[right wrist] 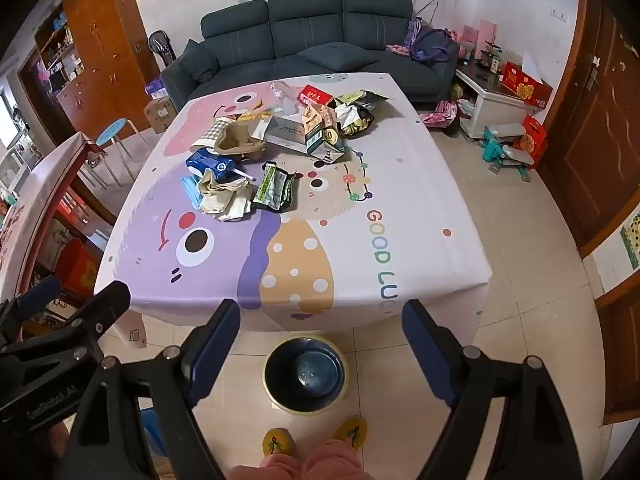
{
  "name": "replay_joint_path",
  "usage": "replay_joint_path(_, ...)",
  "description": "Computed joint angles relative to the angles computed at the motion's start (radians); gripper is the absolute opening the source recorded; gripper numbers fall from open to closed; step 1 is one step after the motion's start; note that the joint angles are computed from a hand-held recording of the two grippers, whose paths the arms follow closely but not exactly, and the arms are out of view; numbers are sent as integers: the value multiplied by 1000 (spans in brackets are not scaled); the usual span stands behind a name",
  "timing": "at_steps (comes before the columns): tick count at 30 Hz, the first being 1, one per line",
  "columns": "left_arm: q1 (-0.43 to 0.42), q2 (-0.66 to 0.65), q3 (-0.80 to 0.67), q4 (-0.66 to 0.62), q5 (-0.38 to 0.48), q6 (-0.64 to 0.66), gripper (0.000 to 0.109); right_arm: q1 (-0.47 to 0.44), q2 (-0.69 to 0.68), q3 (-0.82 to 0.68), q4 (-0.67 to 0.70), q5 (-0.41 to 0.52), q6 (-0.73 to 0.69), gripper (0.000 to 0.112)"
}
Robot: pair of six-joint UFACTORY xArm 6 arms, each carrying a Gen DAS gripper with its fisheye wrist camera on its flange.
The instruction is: Collect trash
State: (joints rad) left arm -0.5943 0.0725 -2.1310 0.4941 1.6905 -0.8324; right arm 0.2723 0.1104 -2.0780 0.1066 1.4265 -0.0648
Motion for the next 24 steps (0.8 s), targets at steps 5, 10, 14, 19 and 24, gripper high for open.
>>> replay_joint_path(5,6,5,-7,-10,1,-2,102,8,-9,15,-20,-16,0,84)
replay_joint_path(10,11,53,-99,-9,28,25,102,10,-9,16,-21,-18,2,84)
replay_joint_path(14,17,49,-90,-14,18,24,102,11,-12,20,-20,-20,2,84)
replay_joint_path(19,15,11,-32,-16,-5,15,102,12,-16,26,-20,-24,3,84)
replay_joint_path(24,11,12,-36,-8,6,11,102,14,-19,29,-23,-25,5,84)
